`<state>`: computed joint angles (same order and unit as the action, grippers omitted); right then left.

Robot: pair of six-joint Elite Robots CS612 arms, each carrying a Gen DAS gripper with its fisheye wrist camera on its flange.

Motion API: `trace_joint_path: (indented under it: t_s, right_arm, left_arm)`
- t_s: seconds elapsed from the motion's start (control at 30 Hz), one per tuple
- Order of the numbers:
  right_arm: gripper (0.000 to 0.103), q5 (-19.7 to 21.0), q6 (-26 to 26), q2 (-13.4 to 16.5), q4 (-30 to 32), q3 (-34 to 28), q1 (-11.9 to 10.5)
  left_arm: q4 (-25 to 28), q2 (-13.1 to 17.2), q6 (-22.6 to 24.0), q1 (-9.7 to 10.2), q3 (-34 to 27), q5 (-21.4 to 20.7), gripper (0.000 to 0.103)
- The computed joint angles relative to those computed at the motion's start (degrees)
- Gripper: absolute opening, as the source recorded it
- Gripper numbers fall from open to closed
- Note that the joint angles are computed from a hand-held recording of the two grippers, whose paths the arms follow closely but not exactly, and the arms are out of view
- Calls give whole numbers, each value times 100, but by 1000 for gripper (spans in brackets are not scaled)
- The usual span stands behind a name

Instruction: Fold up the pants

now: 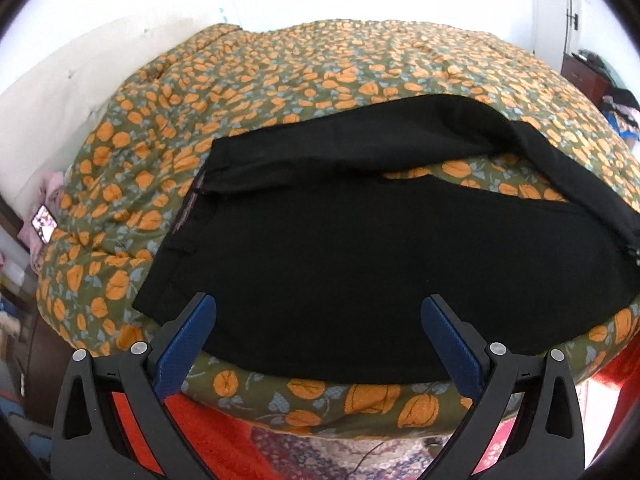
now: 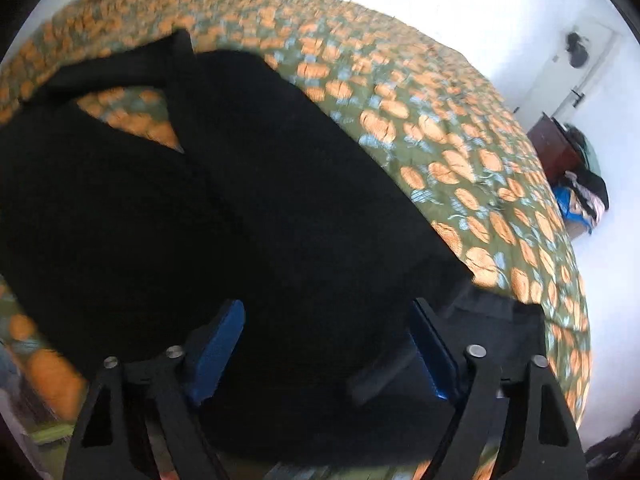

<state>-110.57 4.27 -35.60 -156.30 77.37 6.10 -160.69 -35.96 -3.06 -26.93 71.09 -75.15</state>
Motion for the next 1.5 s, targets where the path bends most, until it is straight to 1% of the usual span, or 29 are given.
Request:
trace_joint_path:
  t_s: [0.03, 0.07, 0.1, 0.2, 0.23, 0.3, 0.37, 0.4, 0.43, 0.47, 0.53, 0.6, 0.67, 0.73, 0.8, 0.83, 0.93, 1.0, 1.07, 1.1, 1.13, 1.17, 1.23, 1.27, 1.3, 1.33, 1.37, 1.43, 1.5]
  right_arm:
    - [31, 73, -66, 37, 192, -82, -31]
    - [16, 118, -144, 53, 363, -175, -71]
    - [5, 146, -185, 45, 414, -222, -83]
    - [5, 366, -63, -61, 443, -553, -320]
    - [5, 306, -24, -51, 482, -786, -429]
    - [5, 161, 143, 91, 710, -1471, -692]
    - [6, 19, 319, 387, 1251, -2338, -928]
    - [24, 117, 440, 529, 1582, -2715, -1036]
    - [52, 202, 723, 695, 1921, -3104, -1151]
    - [61, 150, 1037, 827, 2131, -3367, -1224]
    - [63, 41, 1543, 955, 2289, -3539, -1325]
    - [63, 284, 1876, 902, 2070, -3259, -1404]
    - [63, 855, 2253, 800, 1780, -2811, -1487]
    - [63, 1618, 2647, 763, 1362, -2400, -1598]
    - [62, 2303, 3266, 787, 667, -2035, -1710]
    - [61, 2492, 3604, 777, 323, -1854, -1714]
    - [58, 3039, 4699, 1035, -772, -1758, -1829]
    - [57, 3160, 5121, 1214, -1016, -1866, -1846]
    - [54, 3111, 5370, 1324, -1182, -1937, -1836]
    - [40, 3088, 5519, 1387, -1356, -1978, -1835]
    - [16, 3035, 5539, 1388, -1408, -1982, -1837]
    - [12, 2854, 5421, 1340, -1371, -1961, -1814]
    - [12, 2393, 4795, 1192, -1345, -1871, -1753]
    - [12, 2191, 4491, 1118, -1113, -1848, -1720]
    - [14, 2029, 4289, 1052, -723, -1830, -1696]
    - [30, 1917, 4240, 978, -217, -1787, -1678]
    - [39, 1796, 4240, 950, 49, -1786, -1655]
    - [62, 1087, 4231, 826, 442, -1694, -1532]
    - [67, 219, 3974, 727, 613, -1655, -1338]
  left_arm:
    - [70, 12, 8, -8, -31, 23, 102]
    - [108, 21, 30, -17, -52, 53, 102]
    - [108, 21, 39, -26, -57, 71, 102]
    - [116, 29, -20, -25, -106, -26, 102]
    - [155, 40, -64, -26, -153, -92, 102]
    - [221, 77, -121, -34, -251, -182, 102]
    - [307, 128, -147, -63, -361, -202, 102]
    - [324, 143, -143, -72, -387, -210, 102]
    - [329, 155, -135, -85, -406, -219, 102]
    - [319, 160, -118, -98, -405, -231, 102]
    - [293, 162, -60, -107, -386, -262, 102]
    - [327, 193, -8, -111, -401, -258, 102]
    - [498, 246, -10, -110, -476, -282, 102]
    - [697, 297, -36, -107, -570, -311, 102]
    - [800, 323, -46, -121, -614, -283, 102]
    - [846, 335, -39, -133, -634, -243, 102]
    - [938, 351, -9, -166, -663, -128, 102]
    - [1027, 361, -12, -185, -693, -72, 102]
    - [1061, 373, 17, -194, -709, -65, 102]
    - [1090, 394, 40, -192, -743, -57, 102]
    - [1130, 416, 58, -197, -772, -44, 102]
    - [1178, 444, 62, -197, -812, -58, 102]
    - [1282, 501, 11, -184, -909, -133, 102]
    - [1364, 542, -36, -165, -998, -210, 102]
    - [1451, 585, -99, -148, -1093, -280, 102]
    - [1583, 664, -201, -118, -1274, -362, 102]
    - [1674, 742, -284, -83, -1454, -427, 102]
    - [1795, 985, -582, 12, -1985, -504, 102]
    - [1710, 1253, -865, 100, -2522, -488, 102]
